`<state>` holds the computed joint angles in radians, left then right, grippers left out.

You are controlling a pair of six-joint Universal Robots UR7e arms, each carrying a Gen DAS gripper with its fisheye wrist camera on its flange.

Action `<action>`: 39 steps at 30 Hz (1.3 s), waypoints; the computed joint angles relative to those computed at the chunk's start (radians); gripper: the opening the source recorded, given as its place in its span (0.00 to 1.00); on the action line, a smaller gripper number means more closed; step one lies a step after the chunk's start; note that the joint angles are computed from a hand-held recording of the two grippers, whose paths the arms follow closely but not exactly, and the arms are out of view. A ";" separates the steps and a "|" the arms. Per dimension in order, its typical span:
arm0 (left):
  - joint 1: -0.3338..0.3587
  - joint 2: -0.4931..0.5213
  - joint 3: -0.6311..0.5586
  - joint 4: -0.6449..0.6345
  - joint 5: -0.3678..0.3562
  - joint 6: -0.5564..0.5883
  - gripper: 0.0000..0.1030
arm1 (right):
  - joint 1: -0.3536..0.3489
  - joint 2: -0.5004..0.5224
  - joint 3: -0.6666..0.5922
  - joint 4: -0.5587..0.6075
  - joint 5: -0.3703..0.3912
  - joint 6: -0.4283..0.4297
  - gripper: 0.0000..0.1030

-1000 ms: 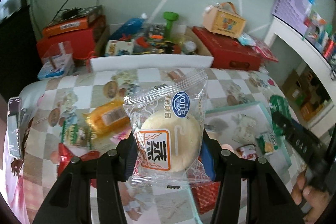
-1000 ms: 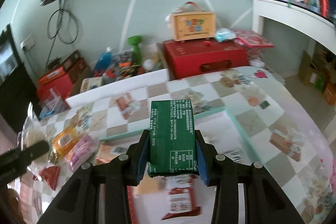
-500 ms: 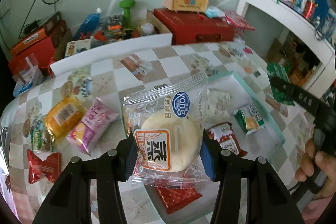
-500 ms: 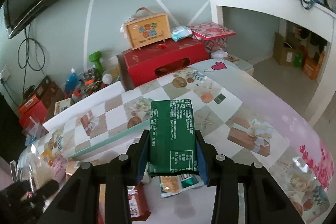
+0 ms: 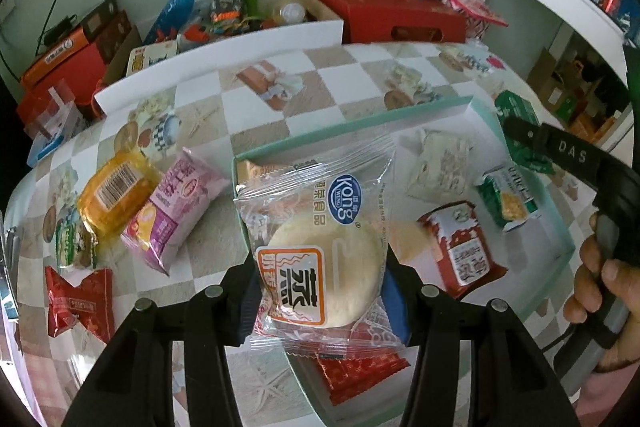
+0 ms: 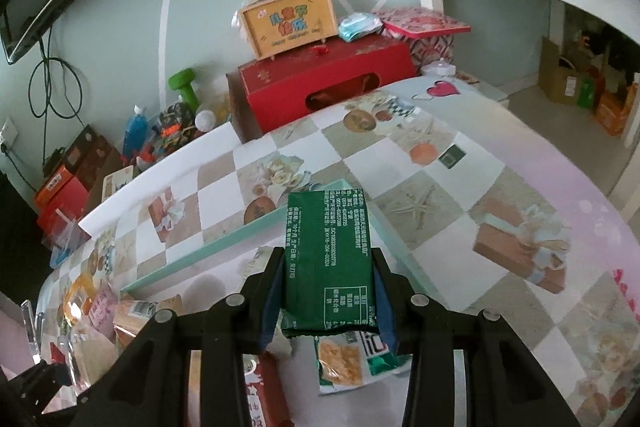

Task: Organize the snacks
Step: 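Lower bun and green pack into the tray and open both tools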

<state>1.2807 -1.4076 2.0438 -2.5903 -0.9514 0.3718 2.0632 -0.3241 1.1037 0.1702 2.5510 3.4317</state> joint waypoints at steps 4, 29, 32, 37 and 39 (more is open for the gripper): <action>0.005 0.010 -0.001 0.006 0.006 -0.004 0.52 | -0.014 0.015 -0.022 0.007 -0.021 -0.015 0.41; -0.007 -0.011 -0.004 -0.031 0.012 -0.054 0.86 | -0.010 0.042 -0.072 0.106 0.012 0.058 0.73; 0.005 -0.011 -0.011 -0.086 0.011 -0.097 0.89 | -0.010 0.051 -0.085 0.124 0.005 0.063 0.84; 0.022 0.005 -0.022 -0.149 0.059 -0.138 0.97 | -0.006 0.063 -0.099 0.119 0.007 0.034 1.00; 0.030 0.009 -0.025 -0.161 0.066 -0.149 0.97 | -0.003 0.060 -0.093 0.100 0.006 0.021 1.00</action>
<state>1.3106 -1.3983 2.0185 -2.7515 -0.8850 0.2231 2.0602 -0.2641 1.0104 0.2707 2.5573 3.4528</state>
